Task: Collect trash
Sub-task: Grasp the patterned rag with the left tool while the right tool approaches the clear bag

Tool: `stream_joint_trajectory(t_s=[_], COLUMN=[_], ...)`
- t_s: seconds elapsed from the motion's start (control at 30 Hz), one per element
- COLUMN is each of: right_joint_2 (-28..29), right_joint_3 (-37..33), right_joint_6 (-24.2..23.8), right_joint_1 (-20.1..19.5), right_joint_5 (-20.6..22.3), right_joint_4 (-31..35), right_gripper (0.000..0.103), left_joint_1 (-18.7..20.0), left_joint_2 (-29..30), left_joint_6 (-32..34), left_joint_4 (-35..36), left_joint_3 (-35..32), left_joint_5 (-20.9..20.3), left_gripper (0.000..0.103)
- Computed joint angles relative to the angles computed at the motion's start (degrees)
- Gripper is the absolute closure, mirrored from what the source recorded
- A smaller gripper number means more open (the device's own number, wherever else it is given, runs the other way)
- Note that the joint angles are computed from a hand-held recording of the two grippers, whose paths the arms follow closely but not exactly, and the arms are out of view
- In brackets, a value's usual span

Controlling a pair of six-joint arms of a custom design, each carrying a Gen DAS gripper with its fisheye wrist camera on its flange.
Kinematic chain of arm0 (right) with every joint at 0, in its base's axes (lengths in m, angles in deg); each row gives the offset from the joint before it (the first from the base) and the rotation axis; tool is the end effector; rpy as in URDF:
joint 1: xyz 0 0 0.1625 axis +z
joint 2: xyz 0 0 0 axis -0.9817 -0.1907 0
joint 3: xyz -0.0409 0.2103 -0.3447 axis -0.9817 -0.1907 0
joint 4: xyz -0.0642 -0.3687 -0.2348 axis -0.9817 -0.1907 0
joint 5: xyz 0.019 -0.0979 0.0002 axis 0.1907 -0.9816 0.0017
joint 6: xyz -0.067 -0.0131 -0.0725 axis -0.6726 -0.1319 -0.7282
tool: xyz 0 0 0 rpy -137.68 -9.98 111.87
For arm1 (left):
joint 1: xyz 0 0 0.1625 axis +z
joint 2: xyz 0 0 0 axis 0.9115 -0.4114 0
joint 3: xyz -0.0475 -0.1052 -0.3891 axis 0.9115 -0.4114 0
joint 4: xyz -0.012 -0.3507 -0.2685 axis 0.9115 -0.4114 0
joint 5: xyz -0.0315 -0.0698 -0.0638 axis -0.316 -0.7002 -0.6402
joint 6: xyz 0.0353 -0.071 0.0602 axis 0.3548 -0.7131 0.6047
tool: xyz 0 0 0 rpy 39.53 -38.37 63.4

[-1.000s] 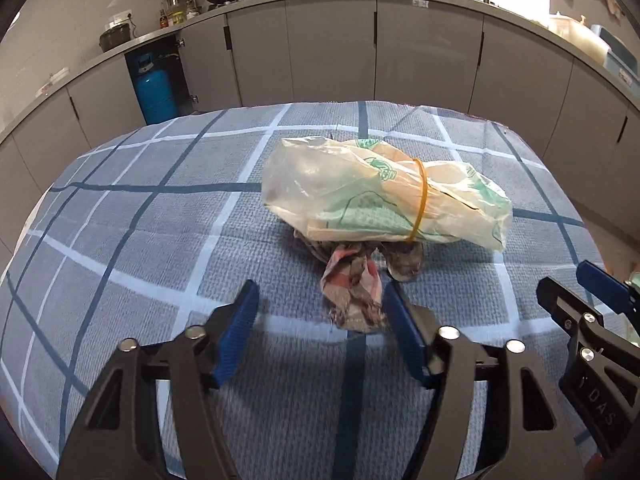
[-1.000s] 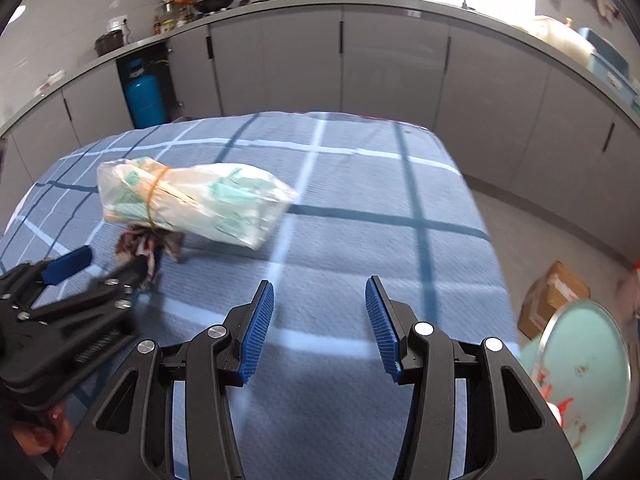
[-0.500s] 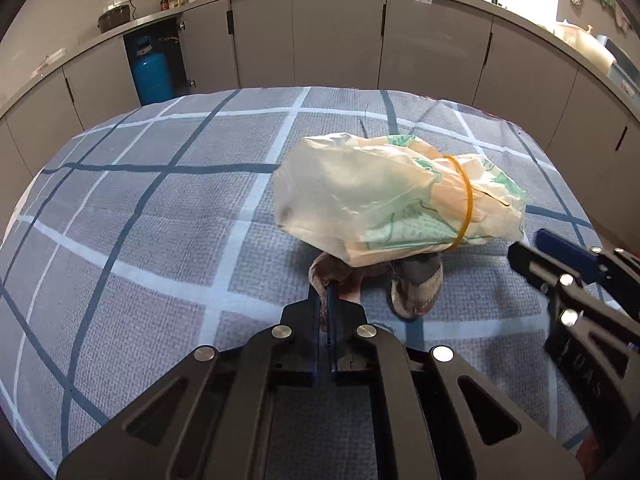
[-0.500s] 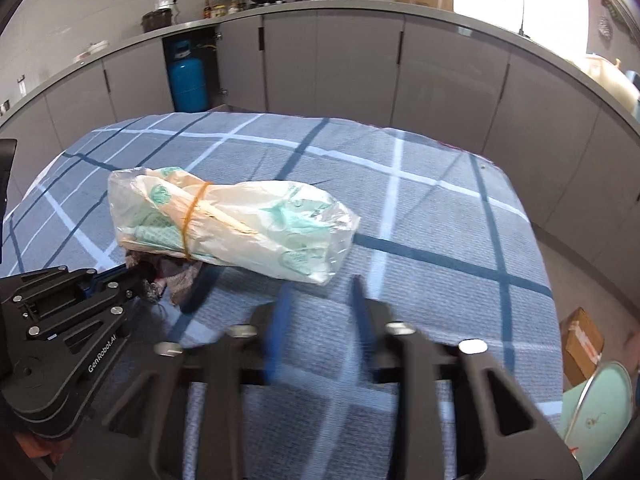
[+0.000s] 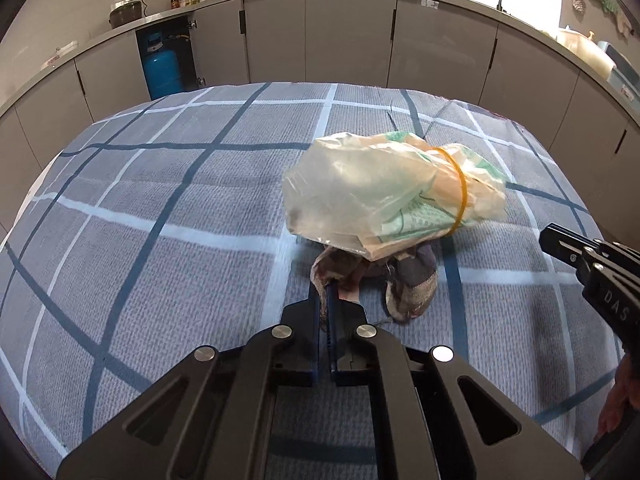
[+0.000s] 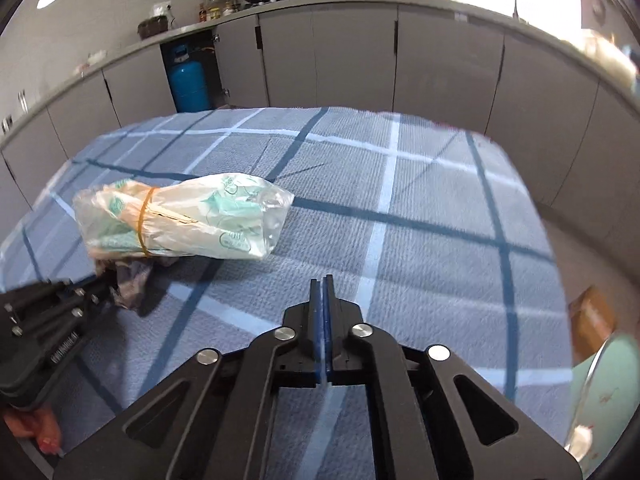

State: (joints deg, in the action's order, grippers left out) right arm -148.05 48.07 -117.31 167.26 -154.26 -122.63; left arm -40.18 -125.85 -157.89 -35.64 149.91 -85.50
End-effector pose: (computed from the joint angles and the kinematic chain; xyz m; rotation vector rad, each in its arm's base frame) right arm 0.0902 -0.4331 0.2620 0.7180 -2.3868 0.7546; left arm -0.3548 -0.4091 0.0108 0.1856 2.1995 -0.8708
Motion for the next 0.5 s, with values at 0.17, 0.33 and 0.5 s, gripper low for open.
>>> stream_joint_trajectory(t_s=[0.17, 0.33, 0.5], right_joint_2=[-1.13, -0.38, -1.27], right_joint_3=[1.41, 2.26, 2.89], right_joint_6=[1.86, 1.36, 4.72], right_joint_1=[1.7, 3.72, 4.79], right_joint_5=[0.52, -1.09, 2.15], right_joint_4=[-0.69, -1.31, -0.32], right_gripper=[0.048, 0.048, 0.044], left_joint_1=[-1.78, -3.58, -4.65], left_joint_2=[-0.57, -1.91, -1.91], left_joint_6=[-0.82, -1.97, -2.13], left_joint_4=[1.61, 2.96, 3.43], left_joint_3=[1.1, 2.95, 4.26], left_joint_5=[-0.64, -1.21, -0.97], left_gripper=[0.099, 0.099, 0.099])
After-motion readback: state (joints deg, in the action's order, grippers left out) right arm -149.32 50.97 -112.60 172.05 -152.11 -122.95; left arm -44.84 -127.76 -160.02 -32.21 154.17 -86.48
